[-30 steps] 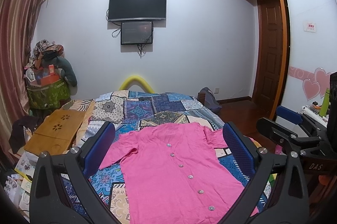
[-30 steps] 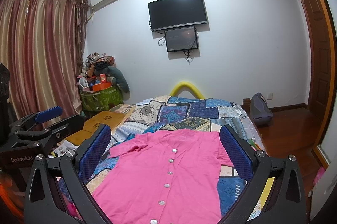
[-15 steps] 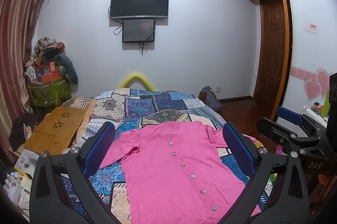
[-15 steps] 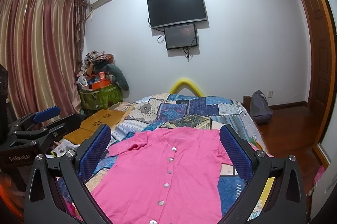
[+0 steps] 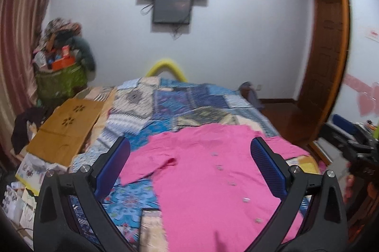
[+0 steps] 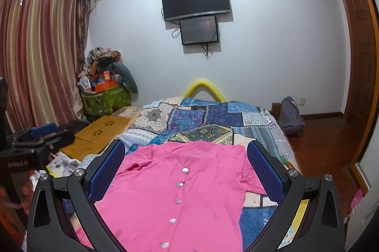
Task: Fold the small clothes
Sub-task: 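Lower the left tool and grasp the pink cardigan's sleeve cuff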
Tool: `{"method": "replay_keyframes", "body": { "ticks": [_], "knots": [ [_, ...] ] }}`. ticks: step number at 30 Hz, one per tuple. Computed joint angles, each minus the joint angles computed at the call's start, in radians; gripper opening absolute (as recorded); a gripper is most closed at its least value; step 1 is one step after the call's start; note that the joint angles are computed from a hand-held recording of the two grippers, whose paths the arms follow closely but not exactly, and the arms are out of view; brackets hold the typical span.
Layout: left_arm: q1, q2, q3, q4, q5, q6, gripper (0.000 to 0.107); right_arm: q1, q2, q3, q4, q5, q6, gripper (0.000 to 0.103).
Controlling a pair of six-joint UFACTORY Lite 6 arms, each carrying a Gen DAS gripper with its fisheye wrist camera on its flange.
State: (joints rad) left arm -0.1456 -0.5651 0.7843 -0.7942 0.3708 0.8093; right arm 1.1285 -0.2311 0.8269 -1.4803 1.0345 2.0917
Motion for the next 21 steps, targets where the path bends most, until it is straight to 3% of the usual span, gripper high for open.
{"method": "replay_keyframes", "body": {
  "ticks": [3, 7, 10, 13, 21],
  "knots": [
    [0.102, 0.228, 0.103, -0.134, 0.017, 0.178, 0.103, -0.111, 0.026, 0.003, -0.03, -0.112, -0.023, 0.102],
    [0.167, 0.558, 0.275, -0.104, -0.02, 0.214, 0.103, -0.27, 0.086, 0.014, -0.081, -0.283, -0.029, 0.102],
    [0.21, 0.791, 0.429, -0.028, -0.019, 0.145, 0.102, -0.363, 0.136, 0.017, -0.132, -0.391, 0.017, 0.102],
    [0.255, 1.036, 0.619, 0.059, 0.029, 0.04, 0.093, -0.441, 0.225, 0.048, -0.172, -0.468, 0.035, 0.097],
    [0.298, 1.515, 1.104, 0.241, 0.271, -0.266, 0.074, -0.565, 0.414, 0.161, -0.228, -0.613, 0.036, 0.089]
  ]
}}
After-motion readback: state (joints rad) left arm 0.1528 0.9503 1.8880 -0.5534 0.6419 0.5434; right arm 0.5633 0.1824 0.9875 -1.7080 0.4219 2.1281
